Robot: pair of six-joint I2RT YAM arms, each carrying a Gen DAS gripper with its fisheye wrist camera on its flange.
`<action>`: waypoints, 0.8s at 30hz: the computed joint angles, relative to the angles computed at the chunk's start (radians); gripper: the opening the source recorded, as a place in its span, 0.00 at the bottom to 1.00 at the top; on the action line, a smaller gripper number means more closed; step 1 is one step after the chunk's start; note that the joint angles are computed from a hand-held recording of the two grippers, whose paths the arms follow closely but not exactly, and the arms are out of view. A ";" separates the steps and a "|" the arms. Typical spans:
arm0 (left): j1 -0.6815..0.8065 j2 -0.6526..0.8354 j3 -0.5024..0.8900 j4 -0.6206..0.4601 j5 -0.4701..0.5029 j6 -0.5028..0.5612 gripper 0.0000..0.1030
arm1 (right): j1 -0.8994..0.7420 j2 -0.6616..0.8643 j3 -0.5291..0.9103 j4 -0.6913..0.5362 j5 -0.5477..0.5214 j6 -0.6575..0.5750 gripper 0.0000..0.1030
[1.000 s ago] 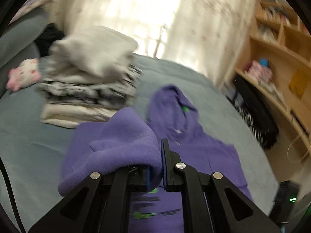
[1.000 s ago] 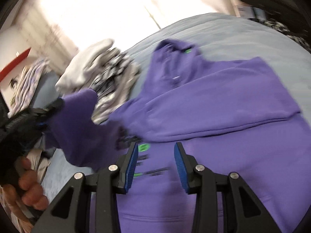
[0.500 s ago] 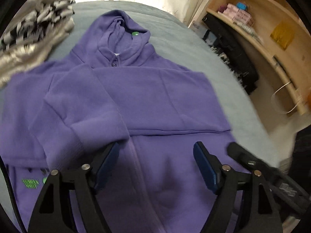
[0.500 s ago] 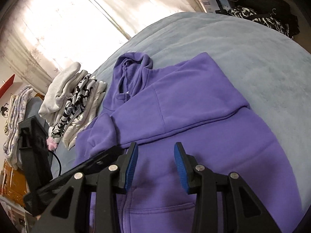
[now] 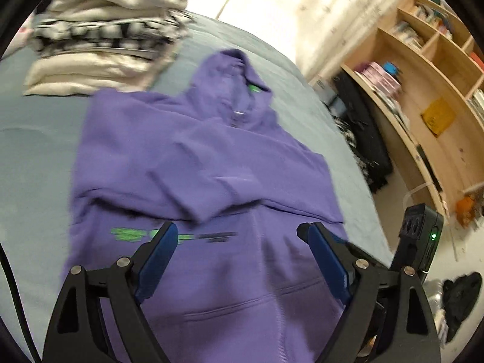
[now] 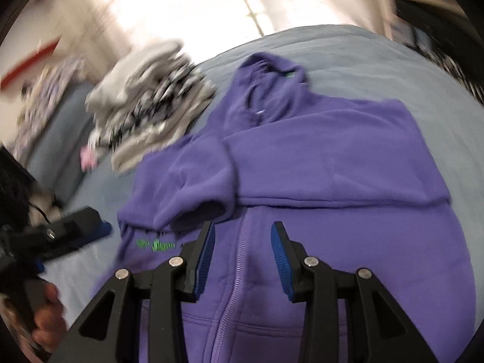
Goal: Fold large clothes
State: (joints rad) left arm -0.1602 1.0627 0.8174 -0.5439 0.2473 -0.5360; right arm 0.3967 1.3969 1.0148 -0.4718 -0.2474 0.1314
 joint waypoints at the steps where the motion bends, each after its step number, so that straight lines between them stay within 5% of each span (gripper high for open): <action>1: 0.022 -0.023 -0.016 -0.016 -0.003 0.004 0.84 | 0.030 0.018 0.014 -0.007 0.034 -0.027 0.37; 17: 0.162 -0.124 -0.168 -0.024 0.055 0.031 0.84 | 0.393 0.315 0.177 0.126 0.635 -0.506 0.36; 19: 0.163 -0.131 -0.169 -0.028 0.051 0.032 0.84 | 0.390 0.310 0.190 0.128 0.590 -0.544 0.10; 21: 0.164 -0.142 -0.171 -0.032 0.045 0.028 0.84 | 0.351 0.294 0.247 0.062 0.477 -0.491 0.06; 24: 0.168 -0.163 -0.178 -0.034 0.042 0.021 0.84 | 0.134 0.250 0.365 -0.028 0.099 -0.123 0.06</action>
State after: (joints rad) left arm 0.0079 0.9000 0.6391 -0.5774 0.2890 -0.5147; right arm 0.5305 1.6473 1.3795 -0.4997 -0.1486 0.0085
